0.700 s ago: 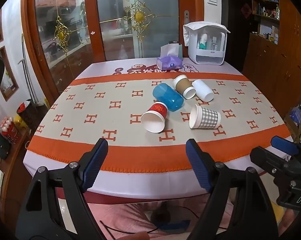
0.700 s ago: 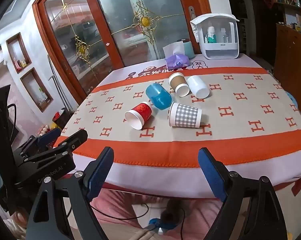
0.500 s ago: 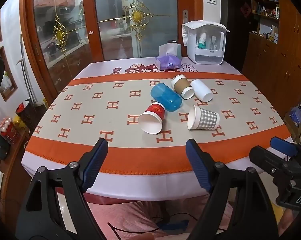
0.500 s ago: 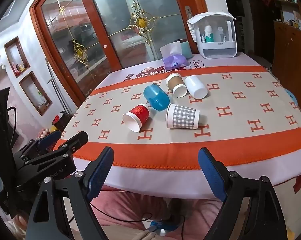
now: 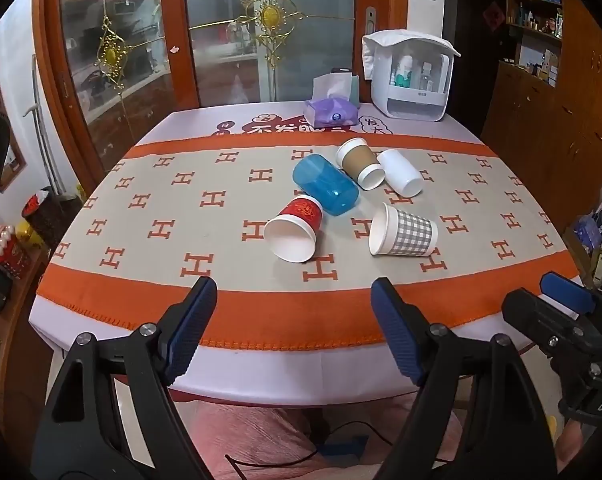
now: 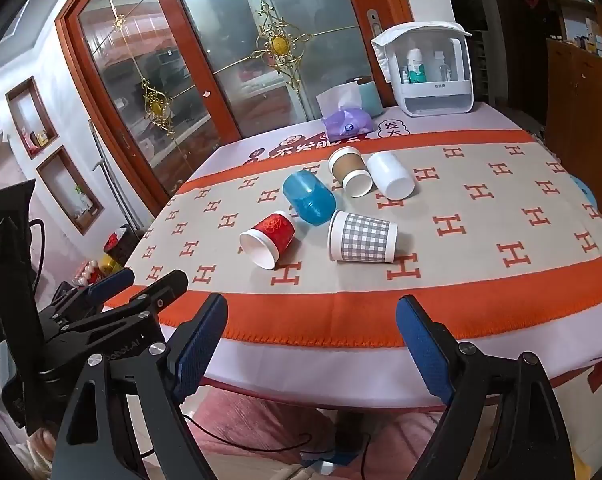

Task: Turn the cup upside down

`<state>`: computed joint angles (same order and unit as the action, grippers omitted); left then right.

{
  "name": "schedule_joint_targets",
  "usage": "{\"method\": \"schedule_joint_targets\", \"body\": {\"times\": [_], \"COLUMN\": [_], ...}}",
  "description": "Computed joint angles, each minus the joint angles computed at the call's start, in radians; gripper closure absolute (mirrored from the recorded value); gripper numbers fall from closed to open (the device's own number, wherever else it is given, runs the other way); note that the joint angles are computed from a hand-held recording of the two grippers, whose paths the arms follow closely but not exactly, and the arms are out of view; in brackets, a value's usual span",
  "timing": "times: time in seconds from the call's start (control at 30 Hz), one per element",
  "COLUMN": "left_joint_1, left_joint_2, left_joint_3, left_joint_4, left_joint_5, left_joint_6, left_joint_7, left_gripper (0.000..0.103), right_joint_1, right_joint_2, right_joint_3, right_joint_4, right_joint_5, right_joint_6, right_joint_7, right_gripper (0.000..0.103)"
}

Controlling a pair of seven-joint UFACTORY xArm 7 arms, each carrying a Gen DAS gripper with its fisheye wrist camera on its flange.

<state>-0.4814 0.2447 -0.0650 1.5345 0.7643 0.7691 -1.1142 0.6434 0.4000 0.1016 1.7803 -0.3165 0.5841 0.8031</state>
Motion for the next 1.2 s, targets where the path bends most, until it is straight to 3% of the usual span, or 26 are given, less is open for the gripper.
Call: {"method": "schedule_joint_targets", "body": {"times": [0.77, 1.2], "left_joint_1": [-0.017, -0.027], "left_joint_2": [0.06, 0.126], "left_joint_3": [0.022, 0.058], "left_joint_4": [0.06, 0.139], "left_joint_5": [-0.007, -0.004], "left_joint_6": [-0.01, -0.024], "left_joint_7": [0.046, 0.074], "left_gripper": [0.031, 0.03], "right_joint_1": [-0.018, -0.007], "right_joint_2": [0.031, 0.123], "right_joint_3": [-0.004, -0.026], "right_joint_4": [0.014, 0.147], "right_joint_5": [0.034, 0.047], "right_joint_6": [-0.02, 0.041], "right_joint_7": [-0.036, -0.057], "right_gripper": [0.016, 0.016]}}
